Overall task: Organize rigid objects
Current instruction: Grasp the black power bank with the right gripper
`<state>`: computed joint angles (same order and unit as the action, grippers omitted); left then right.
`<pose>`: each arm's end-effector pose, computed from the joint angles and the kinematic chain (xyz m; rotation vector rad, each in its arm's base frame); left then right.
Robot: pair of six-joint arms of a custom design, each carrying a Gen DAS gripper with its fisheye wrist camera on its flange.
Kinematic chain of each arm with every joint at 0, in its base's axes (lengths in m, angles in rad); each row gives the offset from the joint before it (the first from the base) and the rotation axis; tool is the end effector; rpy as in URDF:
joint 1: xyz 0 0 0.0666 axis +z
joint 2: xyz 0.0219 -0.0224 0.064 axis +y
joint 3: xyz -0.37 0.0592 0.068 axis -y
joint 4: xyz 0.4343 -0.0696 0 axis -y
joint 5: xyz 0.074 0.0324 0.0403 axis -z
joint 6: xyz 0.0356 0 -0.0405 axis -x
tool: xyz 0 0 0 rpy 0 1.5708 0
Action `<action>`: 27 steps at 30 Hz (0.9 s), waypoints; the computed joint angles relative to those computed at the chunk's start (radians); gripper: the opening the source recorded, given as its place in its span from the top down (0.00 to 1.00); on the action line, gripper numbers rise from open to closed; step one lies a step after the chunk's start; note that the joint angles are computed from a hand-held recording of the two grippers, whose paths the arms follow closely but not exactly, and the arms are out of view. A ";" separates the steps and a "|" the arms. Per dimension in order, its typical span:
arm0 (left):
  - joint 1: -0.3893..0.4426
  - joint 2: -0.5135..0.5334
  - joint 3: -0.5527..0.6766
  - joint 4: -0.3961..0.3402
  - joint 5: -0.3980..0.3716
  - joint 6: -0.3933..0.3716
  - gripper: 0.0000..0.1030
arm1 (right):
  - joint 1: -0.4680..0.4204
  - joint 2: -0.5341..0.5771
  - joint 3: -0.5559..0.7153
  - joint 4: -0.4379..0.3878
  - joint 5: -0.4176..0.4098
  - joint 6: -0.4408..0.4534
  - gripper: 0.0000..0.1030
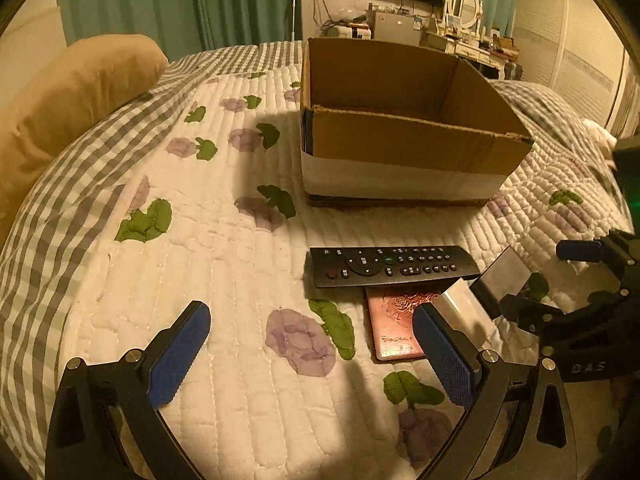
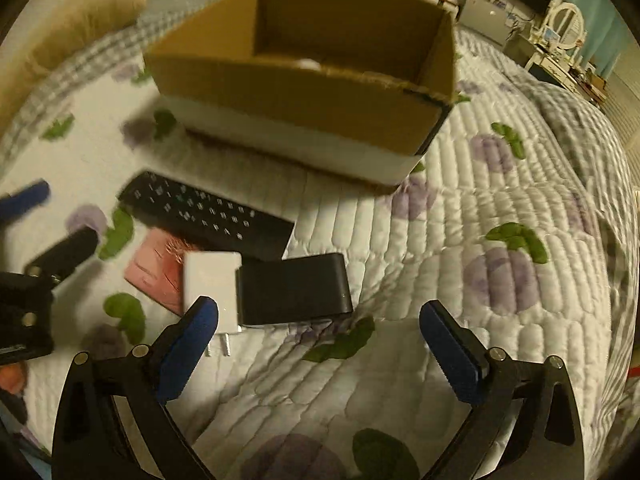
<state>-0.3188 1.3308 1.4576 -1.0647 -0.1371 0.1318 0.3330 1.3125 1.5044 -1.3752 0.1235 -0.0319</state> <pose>0.4717 -0.1510 0.4729 0.1771 2.4898 -0.0155 0.4369 0.1460 0.4872 -0.3778 2.7119 -0.0690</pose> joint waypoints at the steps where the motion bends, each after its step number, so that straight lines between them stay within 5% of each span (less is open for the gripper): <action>1: -0.002 0.002 0.001 -0.001 -0.005 -0.003 0.00 | 0.004 0.012 0.007 -0.011 0.010 0.010 0.04; 9: -0.006 0.017 0.017 -0.017 -0.021 -0.001 0.00 | 0.012 0.114 0.076 -0.065 0.046 0.056 0.04; 14: -0.011 0.026 0.029 -0.031 -0.032 0.005 0.00 | -0.045 0.178 0.133 -0.130 -0.093 0.026 0.04; 16: -0.016 0.030 0.033 -0.035 -0.035 0.003 0.00 | -0.054 0.174 0.132 -0.129 -0.115 0.033 0.08; 20: -0.029 0.034 0.037 -0.039 -0.041 -0.005 0.00 | -0.056 0.141 0.105 -0.111 -0.160 0.071 0.33; 27: -0.046 0.038 0.040 -0.043 -0.045 -0.019 0.00 | -0.054 0.077 0.048 -0.098 -0.161 0.100 0.34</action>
